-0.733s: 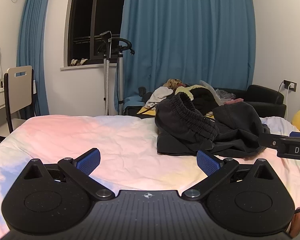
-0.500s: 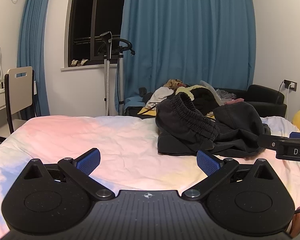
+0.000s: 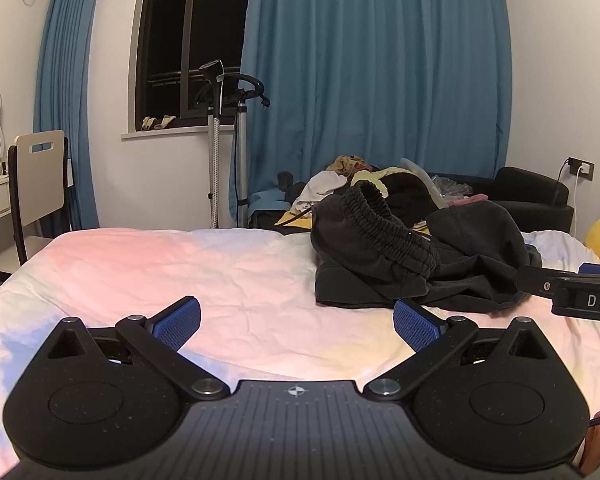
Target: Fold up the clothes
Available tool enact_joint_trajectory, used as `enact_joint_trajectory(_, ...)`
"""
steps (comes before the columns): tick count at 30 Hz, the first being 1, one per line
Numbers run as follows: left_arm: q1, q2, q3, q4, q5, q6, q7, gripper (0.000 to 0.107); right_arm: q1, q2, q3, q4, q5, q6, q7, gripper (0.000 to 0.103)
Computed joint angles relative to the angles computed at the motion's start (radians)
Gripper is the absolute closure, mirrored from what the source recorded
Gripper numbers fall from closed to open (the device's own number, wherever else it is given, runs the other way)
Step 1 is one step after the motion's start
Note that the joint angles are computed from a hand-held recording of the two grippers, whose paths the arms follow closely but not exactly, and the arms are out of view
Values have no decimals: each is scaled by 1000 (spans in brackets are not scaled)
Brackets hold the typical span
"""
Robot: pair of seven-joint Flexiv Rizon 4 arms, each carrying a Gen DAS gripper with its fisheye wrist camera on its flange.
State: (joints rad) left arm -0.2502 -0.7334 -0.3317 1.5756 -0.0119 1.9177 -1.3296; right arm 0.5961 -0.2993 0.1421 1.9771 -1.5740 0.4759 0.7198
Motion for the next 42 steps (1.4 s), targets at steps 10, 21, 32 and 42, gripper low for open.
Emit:
enact_joint_trajectory(10, 7, -8, -7, -9, 4, -4, 1, 4, 1, -1, 0, 0, -6, -3, 8, 0)
enact_joint_trajectory(21, 14, -14, -13, -5, 15, 10, -1, 4, -1, 0, 0, 2, -7, -3, 11, 0)
enact_joint_trajectory(32, 19, -16, -17, -1, 27, 18, -5, 4, 4, -4, -1, -2, 0, -12, 17, 0)
enact_joint_trajectory(42, 35, -21, -37, -1, 40, 14, -9, 4, 9, -2, 2, 0, 10, -22, 20, 0)
